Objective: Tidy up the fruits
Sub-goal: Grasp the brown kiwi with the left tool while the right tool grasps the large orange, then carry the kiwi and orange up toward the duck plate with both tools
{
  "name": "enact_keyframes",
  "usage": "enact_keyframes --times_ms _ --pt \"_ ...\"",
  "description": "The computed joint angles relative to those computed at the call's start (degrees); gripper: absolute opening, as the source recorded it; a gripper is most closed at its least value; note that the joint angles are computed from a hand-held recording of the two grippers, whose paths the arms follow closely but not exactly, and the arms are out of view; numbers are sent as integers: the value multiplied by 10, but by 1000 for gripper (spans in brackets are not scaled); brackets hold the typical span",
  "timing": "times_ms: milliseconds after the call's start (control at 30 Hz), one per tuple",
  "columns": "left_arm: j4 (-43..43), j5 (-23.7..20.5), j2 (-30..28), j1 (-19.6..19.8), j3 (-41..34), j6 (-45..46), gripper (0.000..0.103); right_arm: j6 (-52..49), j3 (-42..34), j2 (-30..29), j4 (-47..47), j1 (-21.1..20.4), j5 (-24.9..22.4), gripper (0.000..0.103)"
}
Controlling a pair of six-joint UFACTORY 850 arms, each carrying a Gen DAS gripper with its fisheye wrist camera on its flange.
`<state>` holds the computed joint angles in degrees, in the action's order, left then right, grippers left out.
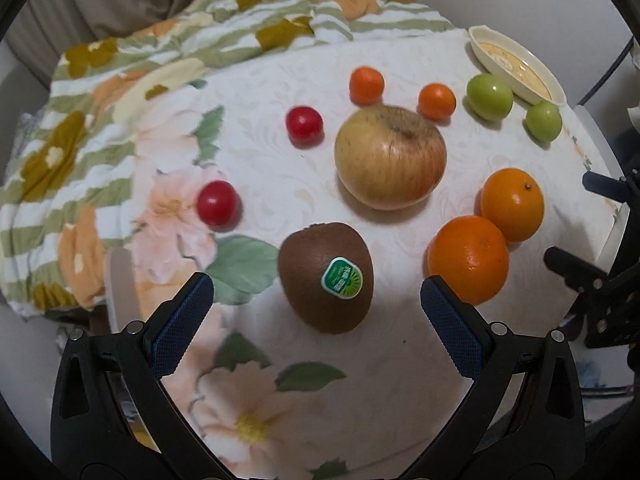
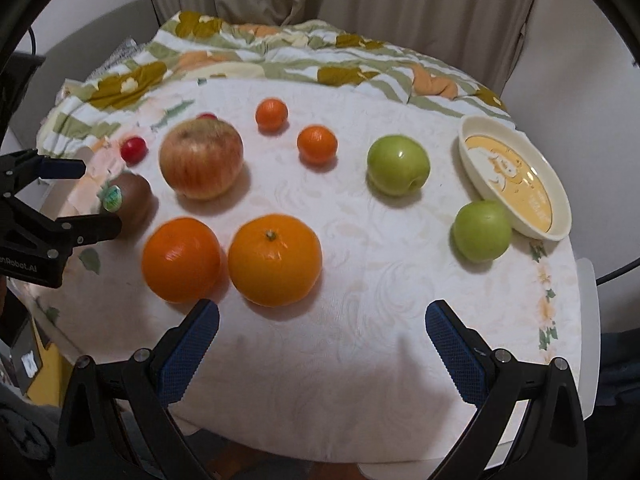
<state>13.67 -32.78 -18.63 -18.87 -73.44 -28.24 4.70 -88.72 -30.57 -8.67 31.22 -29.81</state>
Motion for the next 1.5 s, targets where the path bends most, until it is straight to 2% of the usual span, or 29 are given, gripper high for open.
enact_keyframes --times_ms 133,267,367,467,567,700,1000,1067,1267,1500 --pt "-23 3 -15 2 -4 16 98 -7 -9 -14 1 2 -7 99" --pt "-52 3 -23 7 -7 37 79 -16 -21 -27 11 2 -18 96" --pt "-65 -3 -28 8 -10 49 65 -24 -28 -32 24 2 -21 90" --pt "-64 0 -27 8 -7 53 61 -26 -36 -38 23 5 -24 87" --pt "-64 2 -24 7 -4 57 61 -28 -42 -43 23 8 -21 86" --pt "-60 5 -17 10 5 56 61 -43 -58 -55 26 11 -25 73" --pt "-56 9 -4 18 23 49 61 -87 -75 -69 59 8 -23 64" --pt "-56 11 -2 18 25 44 61 -117 -80 -71 92 5 -25 57" --pt "-55 22 14 20 34 42 60 -105 -81 -66 108 2 -37 56" --pt "-36 25 29 20 19 27 60 -34 -79 -44 62 4 -37 56"
